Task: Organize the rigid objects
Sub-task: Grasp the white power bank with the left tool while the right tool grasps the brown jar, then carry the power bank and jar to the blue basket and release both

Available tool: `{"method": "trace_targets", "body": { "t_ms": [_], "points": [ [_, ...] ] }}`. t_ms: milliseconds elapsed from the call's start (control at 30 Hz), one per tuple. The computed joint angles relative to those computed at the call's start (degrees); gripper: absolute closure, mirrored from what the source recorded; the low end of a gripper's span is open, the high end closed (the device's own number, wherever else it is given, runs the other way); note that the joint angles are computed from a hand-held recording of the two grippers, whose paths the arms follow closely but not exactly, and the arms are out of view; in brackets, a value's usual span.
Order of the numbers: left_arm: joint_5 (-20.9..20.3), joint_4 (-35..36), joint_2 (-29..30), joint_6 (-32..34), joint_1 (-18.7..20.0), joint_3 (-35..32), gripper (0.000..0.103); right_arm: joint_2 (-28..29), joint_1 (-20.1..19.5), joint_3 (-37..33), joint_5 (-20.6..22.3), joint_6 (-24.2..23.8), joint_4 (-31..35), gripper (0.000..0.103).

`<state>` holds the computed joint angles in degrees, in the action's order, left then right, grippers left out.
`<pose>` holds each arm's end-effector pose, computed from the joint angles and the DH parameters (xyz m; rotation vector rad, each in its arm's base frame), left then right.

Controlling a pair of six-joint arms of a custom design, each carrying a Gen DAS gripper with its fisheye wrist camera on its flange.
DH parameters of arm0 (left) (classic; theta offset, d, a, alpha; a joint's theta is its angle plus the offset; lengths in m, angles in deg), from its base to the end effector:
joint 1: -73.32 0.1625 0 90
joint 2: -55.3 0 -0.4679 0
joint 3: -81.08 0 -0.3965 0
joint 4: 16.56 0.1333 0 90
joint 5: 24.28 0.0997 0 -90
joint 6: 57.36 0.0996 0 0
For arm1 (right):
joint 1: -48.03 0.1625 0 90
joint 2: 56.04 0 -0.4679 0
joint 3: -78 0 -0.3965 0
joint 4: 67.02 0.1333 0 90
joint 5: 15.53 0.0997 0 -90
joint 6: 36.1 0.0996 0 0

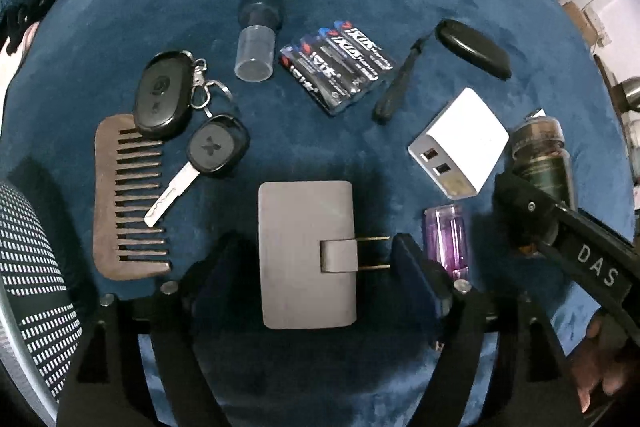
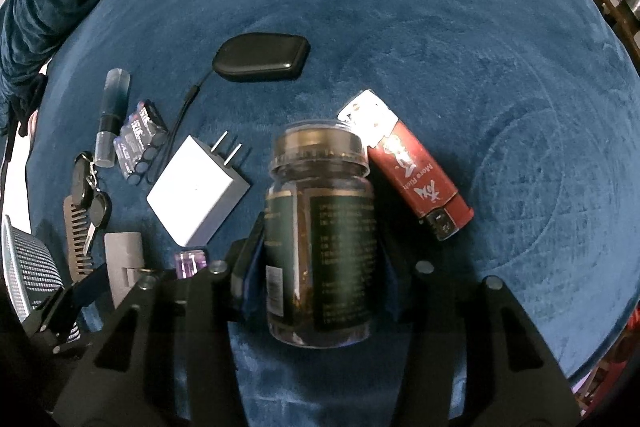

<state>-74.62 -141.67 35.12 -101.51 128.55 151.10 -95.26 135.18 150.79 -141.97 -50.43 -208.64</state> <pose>-0.2784 -0.7463 -0.0786 -0.0859 2.4337 -0.3147 0.0337 -0.8152 0.1938 0.1179 -2.4570 0.2650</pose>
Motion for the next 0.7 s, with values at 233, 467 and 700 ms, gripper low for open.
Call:
{"method": "trace_targets", "body": {
  "t_ms": [233, 467, 700],
  "points": [
    [-0.82, -8.41, -1.70, 0.05, 0.00, 4.55, 0.043, -0.57, 0.22, 3.98, 0.18, -2.43, -4.87, 0.056],
    [-4.05, -14.05, -5.46, 0.27, -0.28, 10.00, 0.043, -3.45, 0.29, 8.92, 2.07, -1.76, -7.97, 0.056],
    [-2.32, -18.06, -9.84, 1.21, -2.62, 15.68, 0.043, -8.19, 1.15, 15.67, 3.87, -0.64, -11.16, 0.056]
  ]
}}
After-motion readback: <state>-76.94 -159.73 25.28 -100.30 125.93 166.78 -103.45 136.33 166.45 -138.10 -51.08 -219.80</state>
